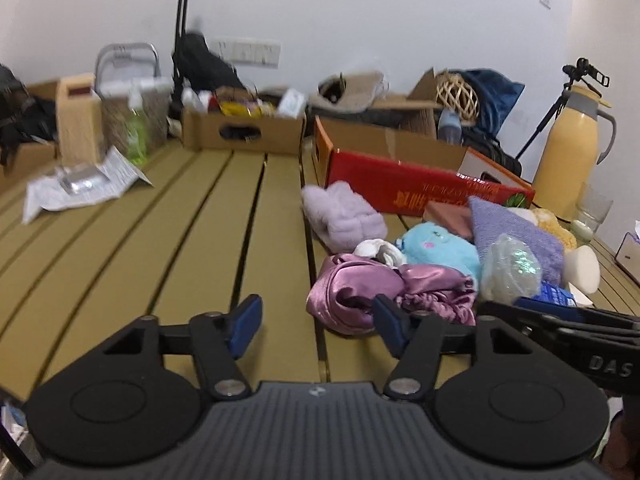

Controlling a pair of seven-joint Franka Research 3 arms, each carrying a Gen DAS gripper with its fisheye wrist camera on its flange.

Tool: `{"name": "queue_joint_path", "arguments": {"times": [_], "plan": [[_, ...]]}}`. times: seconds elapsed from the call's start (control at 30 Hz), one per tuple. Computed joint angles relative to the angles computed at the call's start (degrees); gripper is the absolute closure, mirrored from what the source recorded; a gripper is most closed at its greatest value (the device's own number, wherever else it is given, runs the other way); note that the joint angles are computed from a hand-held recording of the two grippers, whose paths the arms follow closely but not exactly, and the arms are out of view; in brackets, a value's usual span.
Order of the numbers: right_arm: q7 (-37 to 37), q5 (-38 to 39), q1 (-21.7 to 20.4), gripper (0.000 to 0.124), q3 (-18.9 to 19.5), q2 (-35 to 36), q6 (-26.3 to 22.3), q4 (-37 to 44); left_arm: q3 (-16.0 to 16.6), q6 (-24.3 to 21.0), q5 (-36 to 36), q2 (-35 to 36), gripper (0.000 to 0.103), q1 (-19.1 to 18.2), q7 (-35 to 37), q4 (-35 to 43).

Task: Organize soft objects
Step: 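Move both grippers down toward the pink satin scrunchie, then close both grippers on the pink satin scrunchie and lift it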

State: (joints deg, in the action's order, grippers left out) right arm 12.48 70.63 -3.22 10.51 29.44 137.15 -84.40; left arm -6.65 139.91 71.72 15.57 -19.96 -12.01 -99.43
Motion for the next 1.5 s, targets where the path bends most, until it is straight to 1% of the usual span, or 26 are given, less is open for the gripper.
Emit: {"name": "queue_joint_path", "arguments": {"times": [0.03, 0.1, 0.17, 0.23, 0.27, 0.33, 0.4, 0.47, 0.53, 0.6, 0.73, 0.83, 0.97, 1.17, 1.33, 1.43, 1.5], "plan": [[1.7, -1.2, 0.8, 0.074, -0.2, 1.3, -0.1, 1.8, 0.1, 2.1, -0.9, 0.5, 0.043, 0.9, 0.9, 0.4], [4.2, -2.9, 1.8, 0.077, 0.0, 3.4, 0.3, 4.6, 0.5, 3.8, -1.5, 1.4, 0.044, 1.5, 2.1, 1.1], [7.5, -5.7, 2.6, 0.08, 0.1, 5.8, 0.2, 7.8, 1.2, 5.2, -1.1, 2.1, 0.049, 1.7, 2.4, 1.7], [10.6, -7.8, 2.7, 0.084, 0.6, 7.9, -0.8, 10.7, 1.7, 7.8, -0.9, 2.5, 0.062, 2.2, 2.6, 1.8], [11.6, -8.5, 2.6, 0.086, 1.0, 8.8, -1.2, 11.7, 1.9, 8.9, -1.1, 2.7, 0.065, 2.4, 2.7, 1.8], [13.3, -10.0, 2.4, 0.089, 1.6, 10.0, -1.9, 13.3, 2.3, 12.7, -1.4, 3.0, 0.082, 3.2, 2.4, 1.4], [14.5, -11.0, 2.1, 0.098, 2.3, 11.2, -2.9, 14.6, 2.8, 15.2, -1.8, 3.4, 0.086, 3.4, 2.3, 1.5], [14.4, -11.3, 1.5, 0.102, 3.1, 11.8, -3.9, 15.3, 3.5, 15.9, -1.0, 3.5, 0.091, 3.1, 1.5, 1.4], [13.6, -11.4, 1.2, 0.107, 3.6, 11.9, -3.9, 15.2, 3.9, 15.7, 0.0, 3.4, 0.094, 2.6, 1.0, 1.3], [13.3, -11.6, 1.1, 0.112, 3.8, 11.7, -4.1, 15.1, 3.8, 14.8, 0.6, 2.9, 0.096, 2.2, 1.1, 1.0], [12.9, -11.8, 0.7, 0.114, 3.7, 10.5, -4.9, 13.9, 3.1, 12.9, 2.3, 0.6, 0.097, 1.5, -0.5, -0.6], [11.2, -10.2, -0.2, 0.114, 4.0, 8.4, -5.6, 11.4, 2.0, 10.8, 3.8, -1.7, 0.097, 1.1, -2.3, -2.2], [6.2, -5.7, -2.4, 0.114, 3.9, 3.6, -7.4, 6.3, -0.3, 7.5, 6.6, -4.5, 0.097, 0.2, -5.0, -3.8], [0.4, 2.3, -4.6, 0.114, 1.1, -3.4, -11.6, 0.2, -3.6, 2.8, 11.6, -6.5, 0.097, -1.5, -6.3, -2.7], [-2.3, 6.9, -5.6, 0.114, -2.1, -6.5, -15.5, -0.5, -4.9, -0.1, 14.3, -5.8, 0.097, -3.2, -5.2, 1.1], [-2.9, 8.3, -5.9, 0.114, -3.4, -7.2, -16.7, 0.3, -4.8, 0.1, 14.8, -4.8, 0.097, -3.8, -3.7, 3.9], [-2.3, 8.7, -5.9, 0.114, -4.0, -6.9, -17.2, 2.0, -4.3, 1.0, 14.6, -3.9, 0.097, -3.8, -2.1, 6.1]]}}
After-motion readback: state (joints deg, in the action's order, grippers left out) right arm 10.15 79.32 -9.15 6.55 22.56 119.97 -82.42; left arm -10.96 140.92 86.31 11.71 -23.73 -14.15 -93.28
